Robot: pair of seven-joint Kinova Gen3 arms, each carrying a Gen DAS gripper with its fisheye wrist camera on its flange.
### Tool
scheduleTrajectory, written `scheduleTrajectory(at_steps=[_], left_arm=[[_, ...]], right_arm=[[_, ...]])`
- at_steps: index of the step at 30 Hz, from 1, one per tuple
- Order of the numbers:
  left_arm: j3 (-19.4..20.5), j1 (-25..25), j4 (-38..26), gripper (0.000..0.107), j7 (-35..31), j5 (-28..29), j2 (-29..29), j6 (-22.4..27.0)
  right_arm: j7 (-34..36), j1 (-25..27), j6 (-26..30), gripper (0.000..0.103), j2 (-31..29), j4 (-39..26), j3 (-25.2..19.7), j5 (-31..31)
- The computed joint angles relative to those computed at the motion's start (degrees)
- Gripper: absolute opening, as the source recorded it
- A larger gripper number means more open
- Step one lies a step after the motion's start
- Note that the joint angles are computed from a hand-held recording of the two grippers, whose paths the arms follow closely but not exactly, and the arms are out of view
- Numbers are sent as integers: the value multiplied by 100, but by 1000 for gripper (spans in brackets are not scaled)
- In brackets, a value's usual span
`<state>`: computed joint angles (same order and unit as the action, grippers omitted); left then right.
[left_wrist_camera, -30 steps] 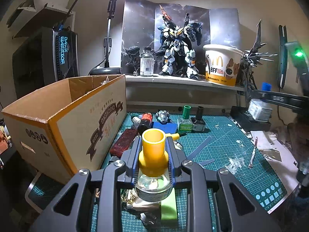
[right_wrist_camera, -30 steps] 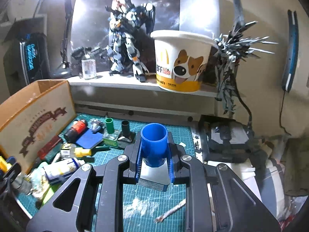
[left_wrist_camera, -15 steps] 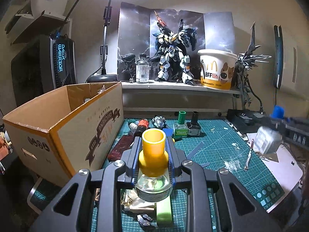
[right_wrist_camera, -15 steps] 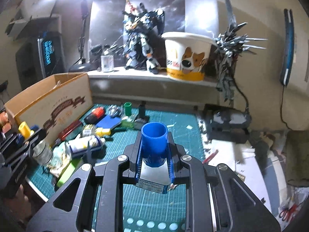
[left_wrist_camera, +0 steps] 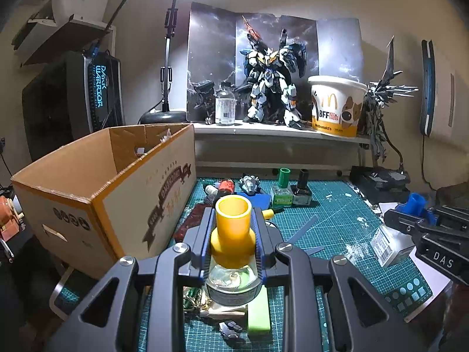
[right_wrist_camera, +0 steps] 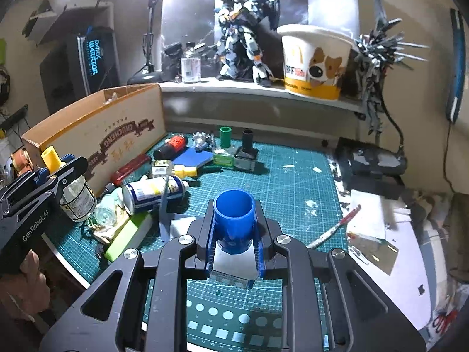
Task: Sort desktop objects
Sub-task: 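Carry both held bottles over the open cardboard box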
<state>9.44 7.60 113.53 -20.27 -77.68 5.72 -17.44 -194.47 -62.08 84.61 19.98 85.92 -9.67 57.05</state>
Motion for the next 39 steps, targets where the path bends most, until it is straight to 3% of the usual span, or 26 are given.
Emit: scheduleTrajectory(at_steps=[13,23,30,39], left_arm=[[-237,-57,-190,24,520,-357,-250,-30],[-460,-89,-558,24,1620,-1364,-292,-95],[-505,-88,-523,24,1637,-1345,-397,255],[-649,-285,-460,24,2218,-1831,-493,428]], right_arm=[[598,-21,-201,20,93,-436,107,288],[1339,-38,-529,20,263,-992,299,519],[1748,-135,-749,20,415,-1394,474,637],[2243,-159,-1358,20,659,-1789,651,524]])
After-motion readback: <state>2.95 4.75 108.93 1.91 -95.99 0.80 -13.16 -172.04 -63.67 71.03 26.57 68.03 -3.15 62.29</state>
